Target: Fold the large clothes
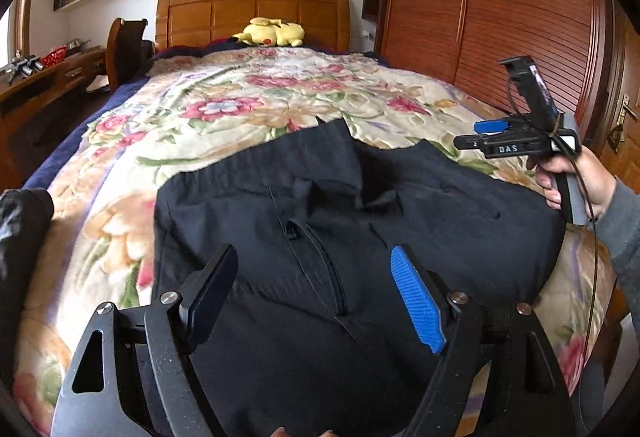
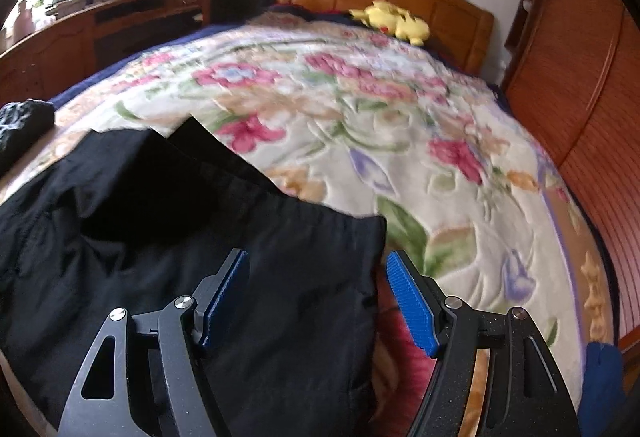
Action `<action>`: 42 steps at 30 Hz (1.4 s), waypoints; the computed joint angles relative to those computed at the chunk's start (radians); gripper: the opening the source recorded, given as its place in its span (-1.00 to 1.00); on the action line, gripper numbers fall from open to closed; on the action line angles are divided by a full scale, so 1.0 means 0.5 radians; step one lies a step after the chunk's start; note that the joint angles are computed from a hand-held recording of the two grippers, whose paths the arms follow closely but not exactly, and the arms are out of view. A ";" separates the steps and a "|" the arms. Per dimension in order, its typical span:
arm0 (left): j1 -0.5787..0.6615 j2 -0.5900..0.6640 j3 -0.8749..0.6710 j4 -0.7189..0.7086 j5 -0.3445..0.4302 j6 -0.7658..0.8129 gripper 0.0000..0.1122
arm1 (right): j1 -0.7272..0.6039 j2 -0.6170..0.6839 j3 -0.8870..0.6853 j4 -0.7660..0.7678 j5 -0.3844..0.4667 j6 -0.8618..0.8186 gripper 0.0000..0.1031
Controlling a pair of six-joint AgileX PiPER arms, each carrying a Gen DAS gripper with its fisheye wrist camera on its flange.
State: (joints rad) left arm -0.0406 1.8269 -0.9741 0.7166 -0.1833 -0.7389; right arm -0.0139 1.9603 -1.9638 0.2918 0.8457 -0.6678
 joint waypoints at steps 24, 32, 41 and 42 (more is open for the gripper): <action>-0.133 -0.003 0.085 -0.569 0.060 0.596 0.42 | -0.197 -0.968 1.509 0.926 -0.261 -0.988 0.42; -0.118 -0.015 0.113 -0.534 0.062 0.558 0.42 | -0.164 -0.892 1.697 0.858 -0.409 -1.056 0.42; -0.166 -0.041 0.170 -0.406 0.026 0.457 0.42 | -0.224 -1.056 1.807 0.918 -0.433 -1.068 0.42; -0.174 -0.043 0.177 -0.403 0.024 0.458 0.42 | -0.273 -1.087 1.826 0.965 -0.411 -1.109 0.42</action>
State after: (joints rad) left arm -0.1278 1.8055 -0.8854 0.5153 -0.1711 -0.5099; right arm -0.1506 1.4171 -1.0507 0.7744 0.6403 -1.2224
